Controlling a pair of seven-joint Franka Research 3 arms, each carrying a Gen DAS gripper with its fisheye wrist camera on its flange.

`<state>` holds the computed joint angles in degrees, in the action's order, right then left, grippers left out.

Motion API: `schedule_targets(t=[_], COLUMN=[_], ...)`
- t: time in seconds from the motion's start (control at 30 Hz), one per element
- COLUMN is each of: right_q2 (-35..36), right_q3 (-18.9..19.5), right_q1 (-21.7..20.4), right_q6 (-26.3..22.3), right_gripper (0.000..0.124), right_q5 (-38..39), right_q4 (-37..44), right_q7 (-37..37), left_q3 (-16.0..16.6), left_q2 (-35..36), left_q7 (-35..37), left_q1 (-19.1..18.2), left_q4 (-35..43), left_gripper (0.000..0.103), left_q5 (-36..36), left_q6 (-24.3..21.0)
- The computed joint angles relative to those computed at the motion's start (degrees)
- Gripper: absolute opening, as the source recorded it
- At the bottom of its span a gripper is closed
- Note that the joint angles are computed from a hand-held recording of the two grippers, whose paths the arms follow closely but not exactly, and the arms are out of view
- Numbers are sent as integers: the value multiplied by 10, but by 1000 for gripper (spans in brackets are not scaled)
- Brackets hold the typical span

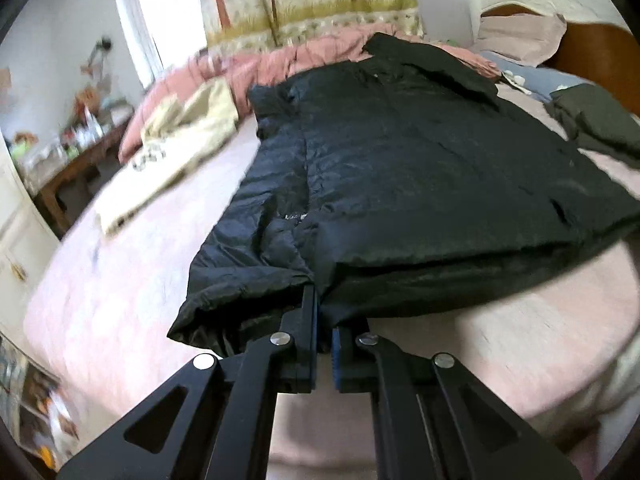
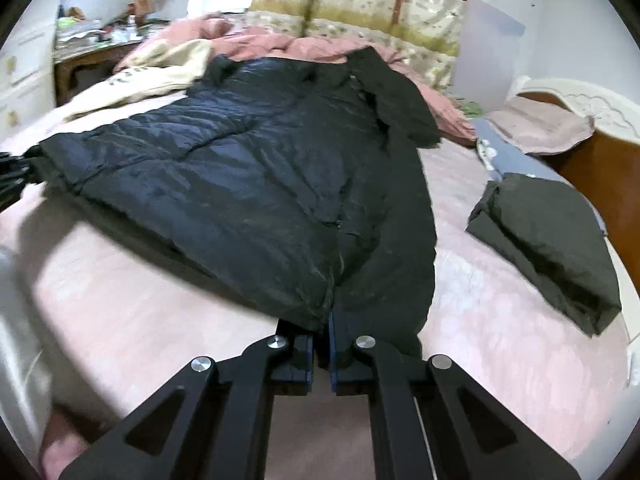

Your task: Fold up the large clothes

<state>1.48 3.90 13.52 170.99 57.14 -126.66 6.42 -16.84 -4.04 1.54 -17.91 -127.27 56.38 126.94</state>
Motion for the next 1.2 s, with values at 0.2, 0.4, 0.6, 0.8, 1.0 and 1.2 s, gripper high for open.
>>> schedule_targets(t=[0.2,0.4,0.6,0.8,1.0,1.2], right_q2=[-14,99,244,314,320,270], right_q3=[-8,-29,-60,-44,-52,8], right_q1=[-1,13,45,33,37,-20], right_q6=[6,-29,-98,-117,-72,161], right_gripper=[6,7,7,11,34,85], right_q5=[-254,-405,-509,-521,-528,-491], right_q4=[-3,168,353,419,410,294], right_q7=[245,442,552,564,576,578], left_q3=[3,38,78,102,118,121], left_q2=[1,84,177,221,223,157], left_q7=[131,183,214,204,177,40], left_q1=[0,31,48,54,29,11], left_q4=[59,170,245,247,241,171], left_gripper=[6,6,6,7,22,64], left_q5=[-29,-29,-68,-110,-42,93], left_q6=[-38,-32,1,56,52,51])
